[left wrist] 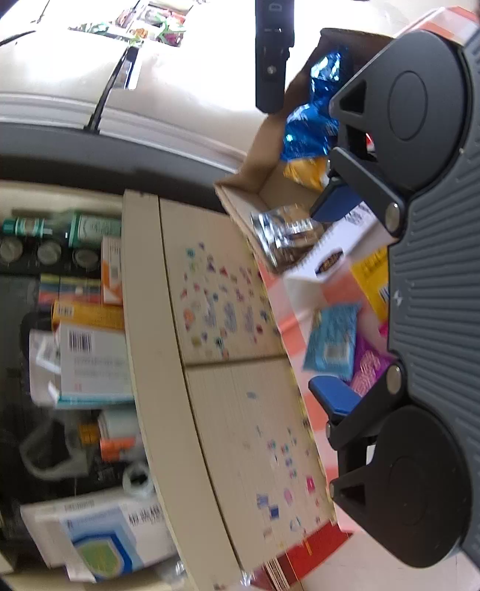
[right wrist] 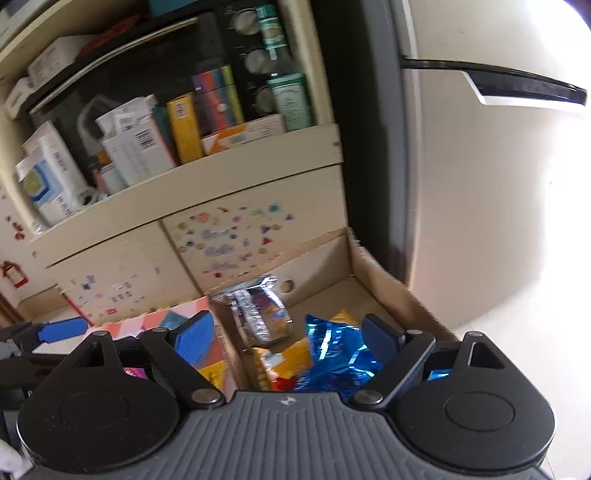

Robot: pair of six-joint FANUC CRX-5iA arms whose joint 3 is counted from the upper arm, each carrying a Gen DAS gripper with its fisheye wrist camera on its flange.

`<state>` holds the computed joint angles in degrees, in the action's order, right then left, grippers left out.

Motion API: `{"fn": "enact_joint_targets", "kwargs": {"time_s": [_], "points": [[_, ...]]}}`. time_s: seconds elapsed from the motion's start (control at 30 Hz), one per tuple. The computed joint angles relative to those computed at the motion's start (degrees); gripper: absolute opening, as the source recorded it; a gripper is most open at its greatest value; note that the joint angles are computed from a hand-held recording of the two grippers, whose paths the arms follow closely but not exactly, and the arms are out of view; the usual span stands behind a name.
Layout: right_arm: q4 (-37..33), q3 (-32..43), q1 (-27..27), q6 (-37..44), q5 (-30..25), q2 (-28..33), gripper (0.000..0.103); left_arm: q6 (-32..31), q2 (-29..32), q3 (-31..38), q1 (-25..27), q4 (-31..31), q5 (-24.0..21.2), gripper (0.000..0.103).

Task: Organize snacks
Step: 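Move both open tools back over the remaining snacks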

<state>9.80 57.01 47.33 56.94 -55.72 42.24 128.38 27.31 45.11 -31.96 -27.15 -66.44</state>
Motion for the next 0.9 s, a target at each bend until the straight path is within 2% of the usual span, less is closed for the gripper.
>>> {"fn": "enact_joint_targets", "kwargs": {"time_s": [0.43,0.73,0.9], "points": [[-4.49,3.07,1.31,8.06,-1.17,1.36,0.092,3.64,-7.87,-9.99,2.03,-2.55,-2.04,0.091],[-9.51,6.76,2.17,14.95,-3.53,2.97,0.091,3.73,-10.74,-16.04,3.21,-0.69,-3.4,0.091],[-14.03,11.32,2.55,20.0,-7.25,5.4,0.091,2.73,-11.64,-19.36,3.73,1.86,-3.55,0.091]]}}
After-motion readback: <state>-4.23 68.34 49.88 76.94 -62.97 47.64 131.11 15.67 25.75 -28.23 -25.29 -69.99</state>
